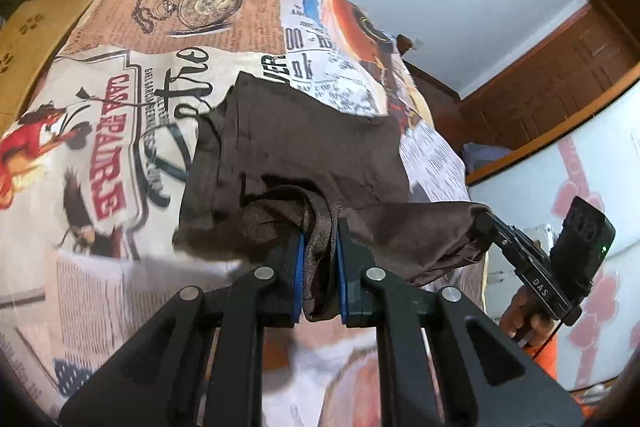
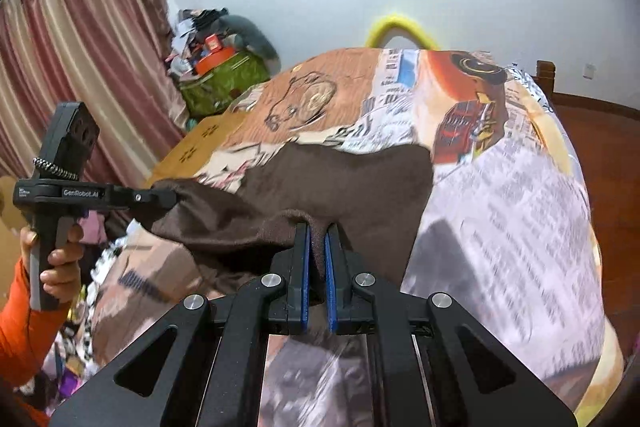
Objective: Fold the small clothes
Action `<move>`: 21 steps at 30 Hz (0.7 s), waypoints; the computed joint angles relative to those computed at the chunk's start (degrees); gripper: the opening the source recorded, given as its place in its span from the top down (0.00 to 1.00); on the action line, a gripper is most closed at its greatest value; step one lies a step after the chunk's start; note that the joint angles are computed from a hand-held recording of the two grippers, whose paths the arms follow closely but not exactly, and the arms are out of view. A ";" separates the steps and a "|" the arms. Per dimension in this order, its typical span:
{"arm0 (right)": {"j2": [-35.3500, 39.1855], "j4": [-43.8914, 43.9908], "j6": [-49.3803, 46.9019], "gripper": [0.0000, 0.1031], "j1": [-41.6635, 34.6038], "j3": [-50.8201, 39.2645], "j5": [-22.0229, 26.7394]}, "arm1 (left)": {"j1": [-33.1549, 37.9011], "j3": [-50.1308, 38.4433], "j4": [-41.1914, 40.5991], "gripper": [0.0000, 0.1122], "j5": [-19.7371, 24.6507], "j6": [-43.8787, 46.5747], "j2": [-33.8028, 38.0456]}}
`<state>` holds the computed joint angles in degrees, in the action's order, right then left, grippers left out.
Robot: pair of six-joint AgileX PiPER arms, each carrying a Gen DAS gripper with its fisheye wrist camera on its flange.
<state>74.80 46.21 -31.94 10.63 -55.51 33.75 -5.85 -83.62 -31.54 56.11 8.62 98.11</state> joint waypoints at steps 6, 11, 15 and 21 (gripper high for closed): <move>8.52 -0.98 0.12 0.94 -1.63 -7.76 0.30 | 0.13 -15.35 3.19 0.89 3.38 -3.45 13.07; 16.01 -4.77 2.31 0.94 -1.10 -13.91 -0.36 | -0.30 -24.15 6.78 0.88 4.44 -5.02 21.45; 21.18 -7.28 4.17 0.94 -1.22 -18.07 -0.51 | -0.20 -29.22 8.04 0.77 5.69 -6.37 26.13; 25.03 -6.72 7.11 0.85 -3.25 -21.80 0.60 | 0.69 -29.90 9.03 0.49 3.96 -6.68 25.66</move>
<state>99.82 39.49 -24.83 7.38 -77.32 34.35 -5.16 -113.52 -22.50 60.07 1.94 123.77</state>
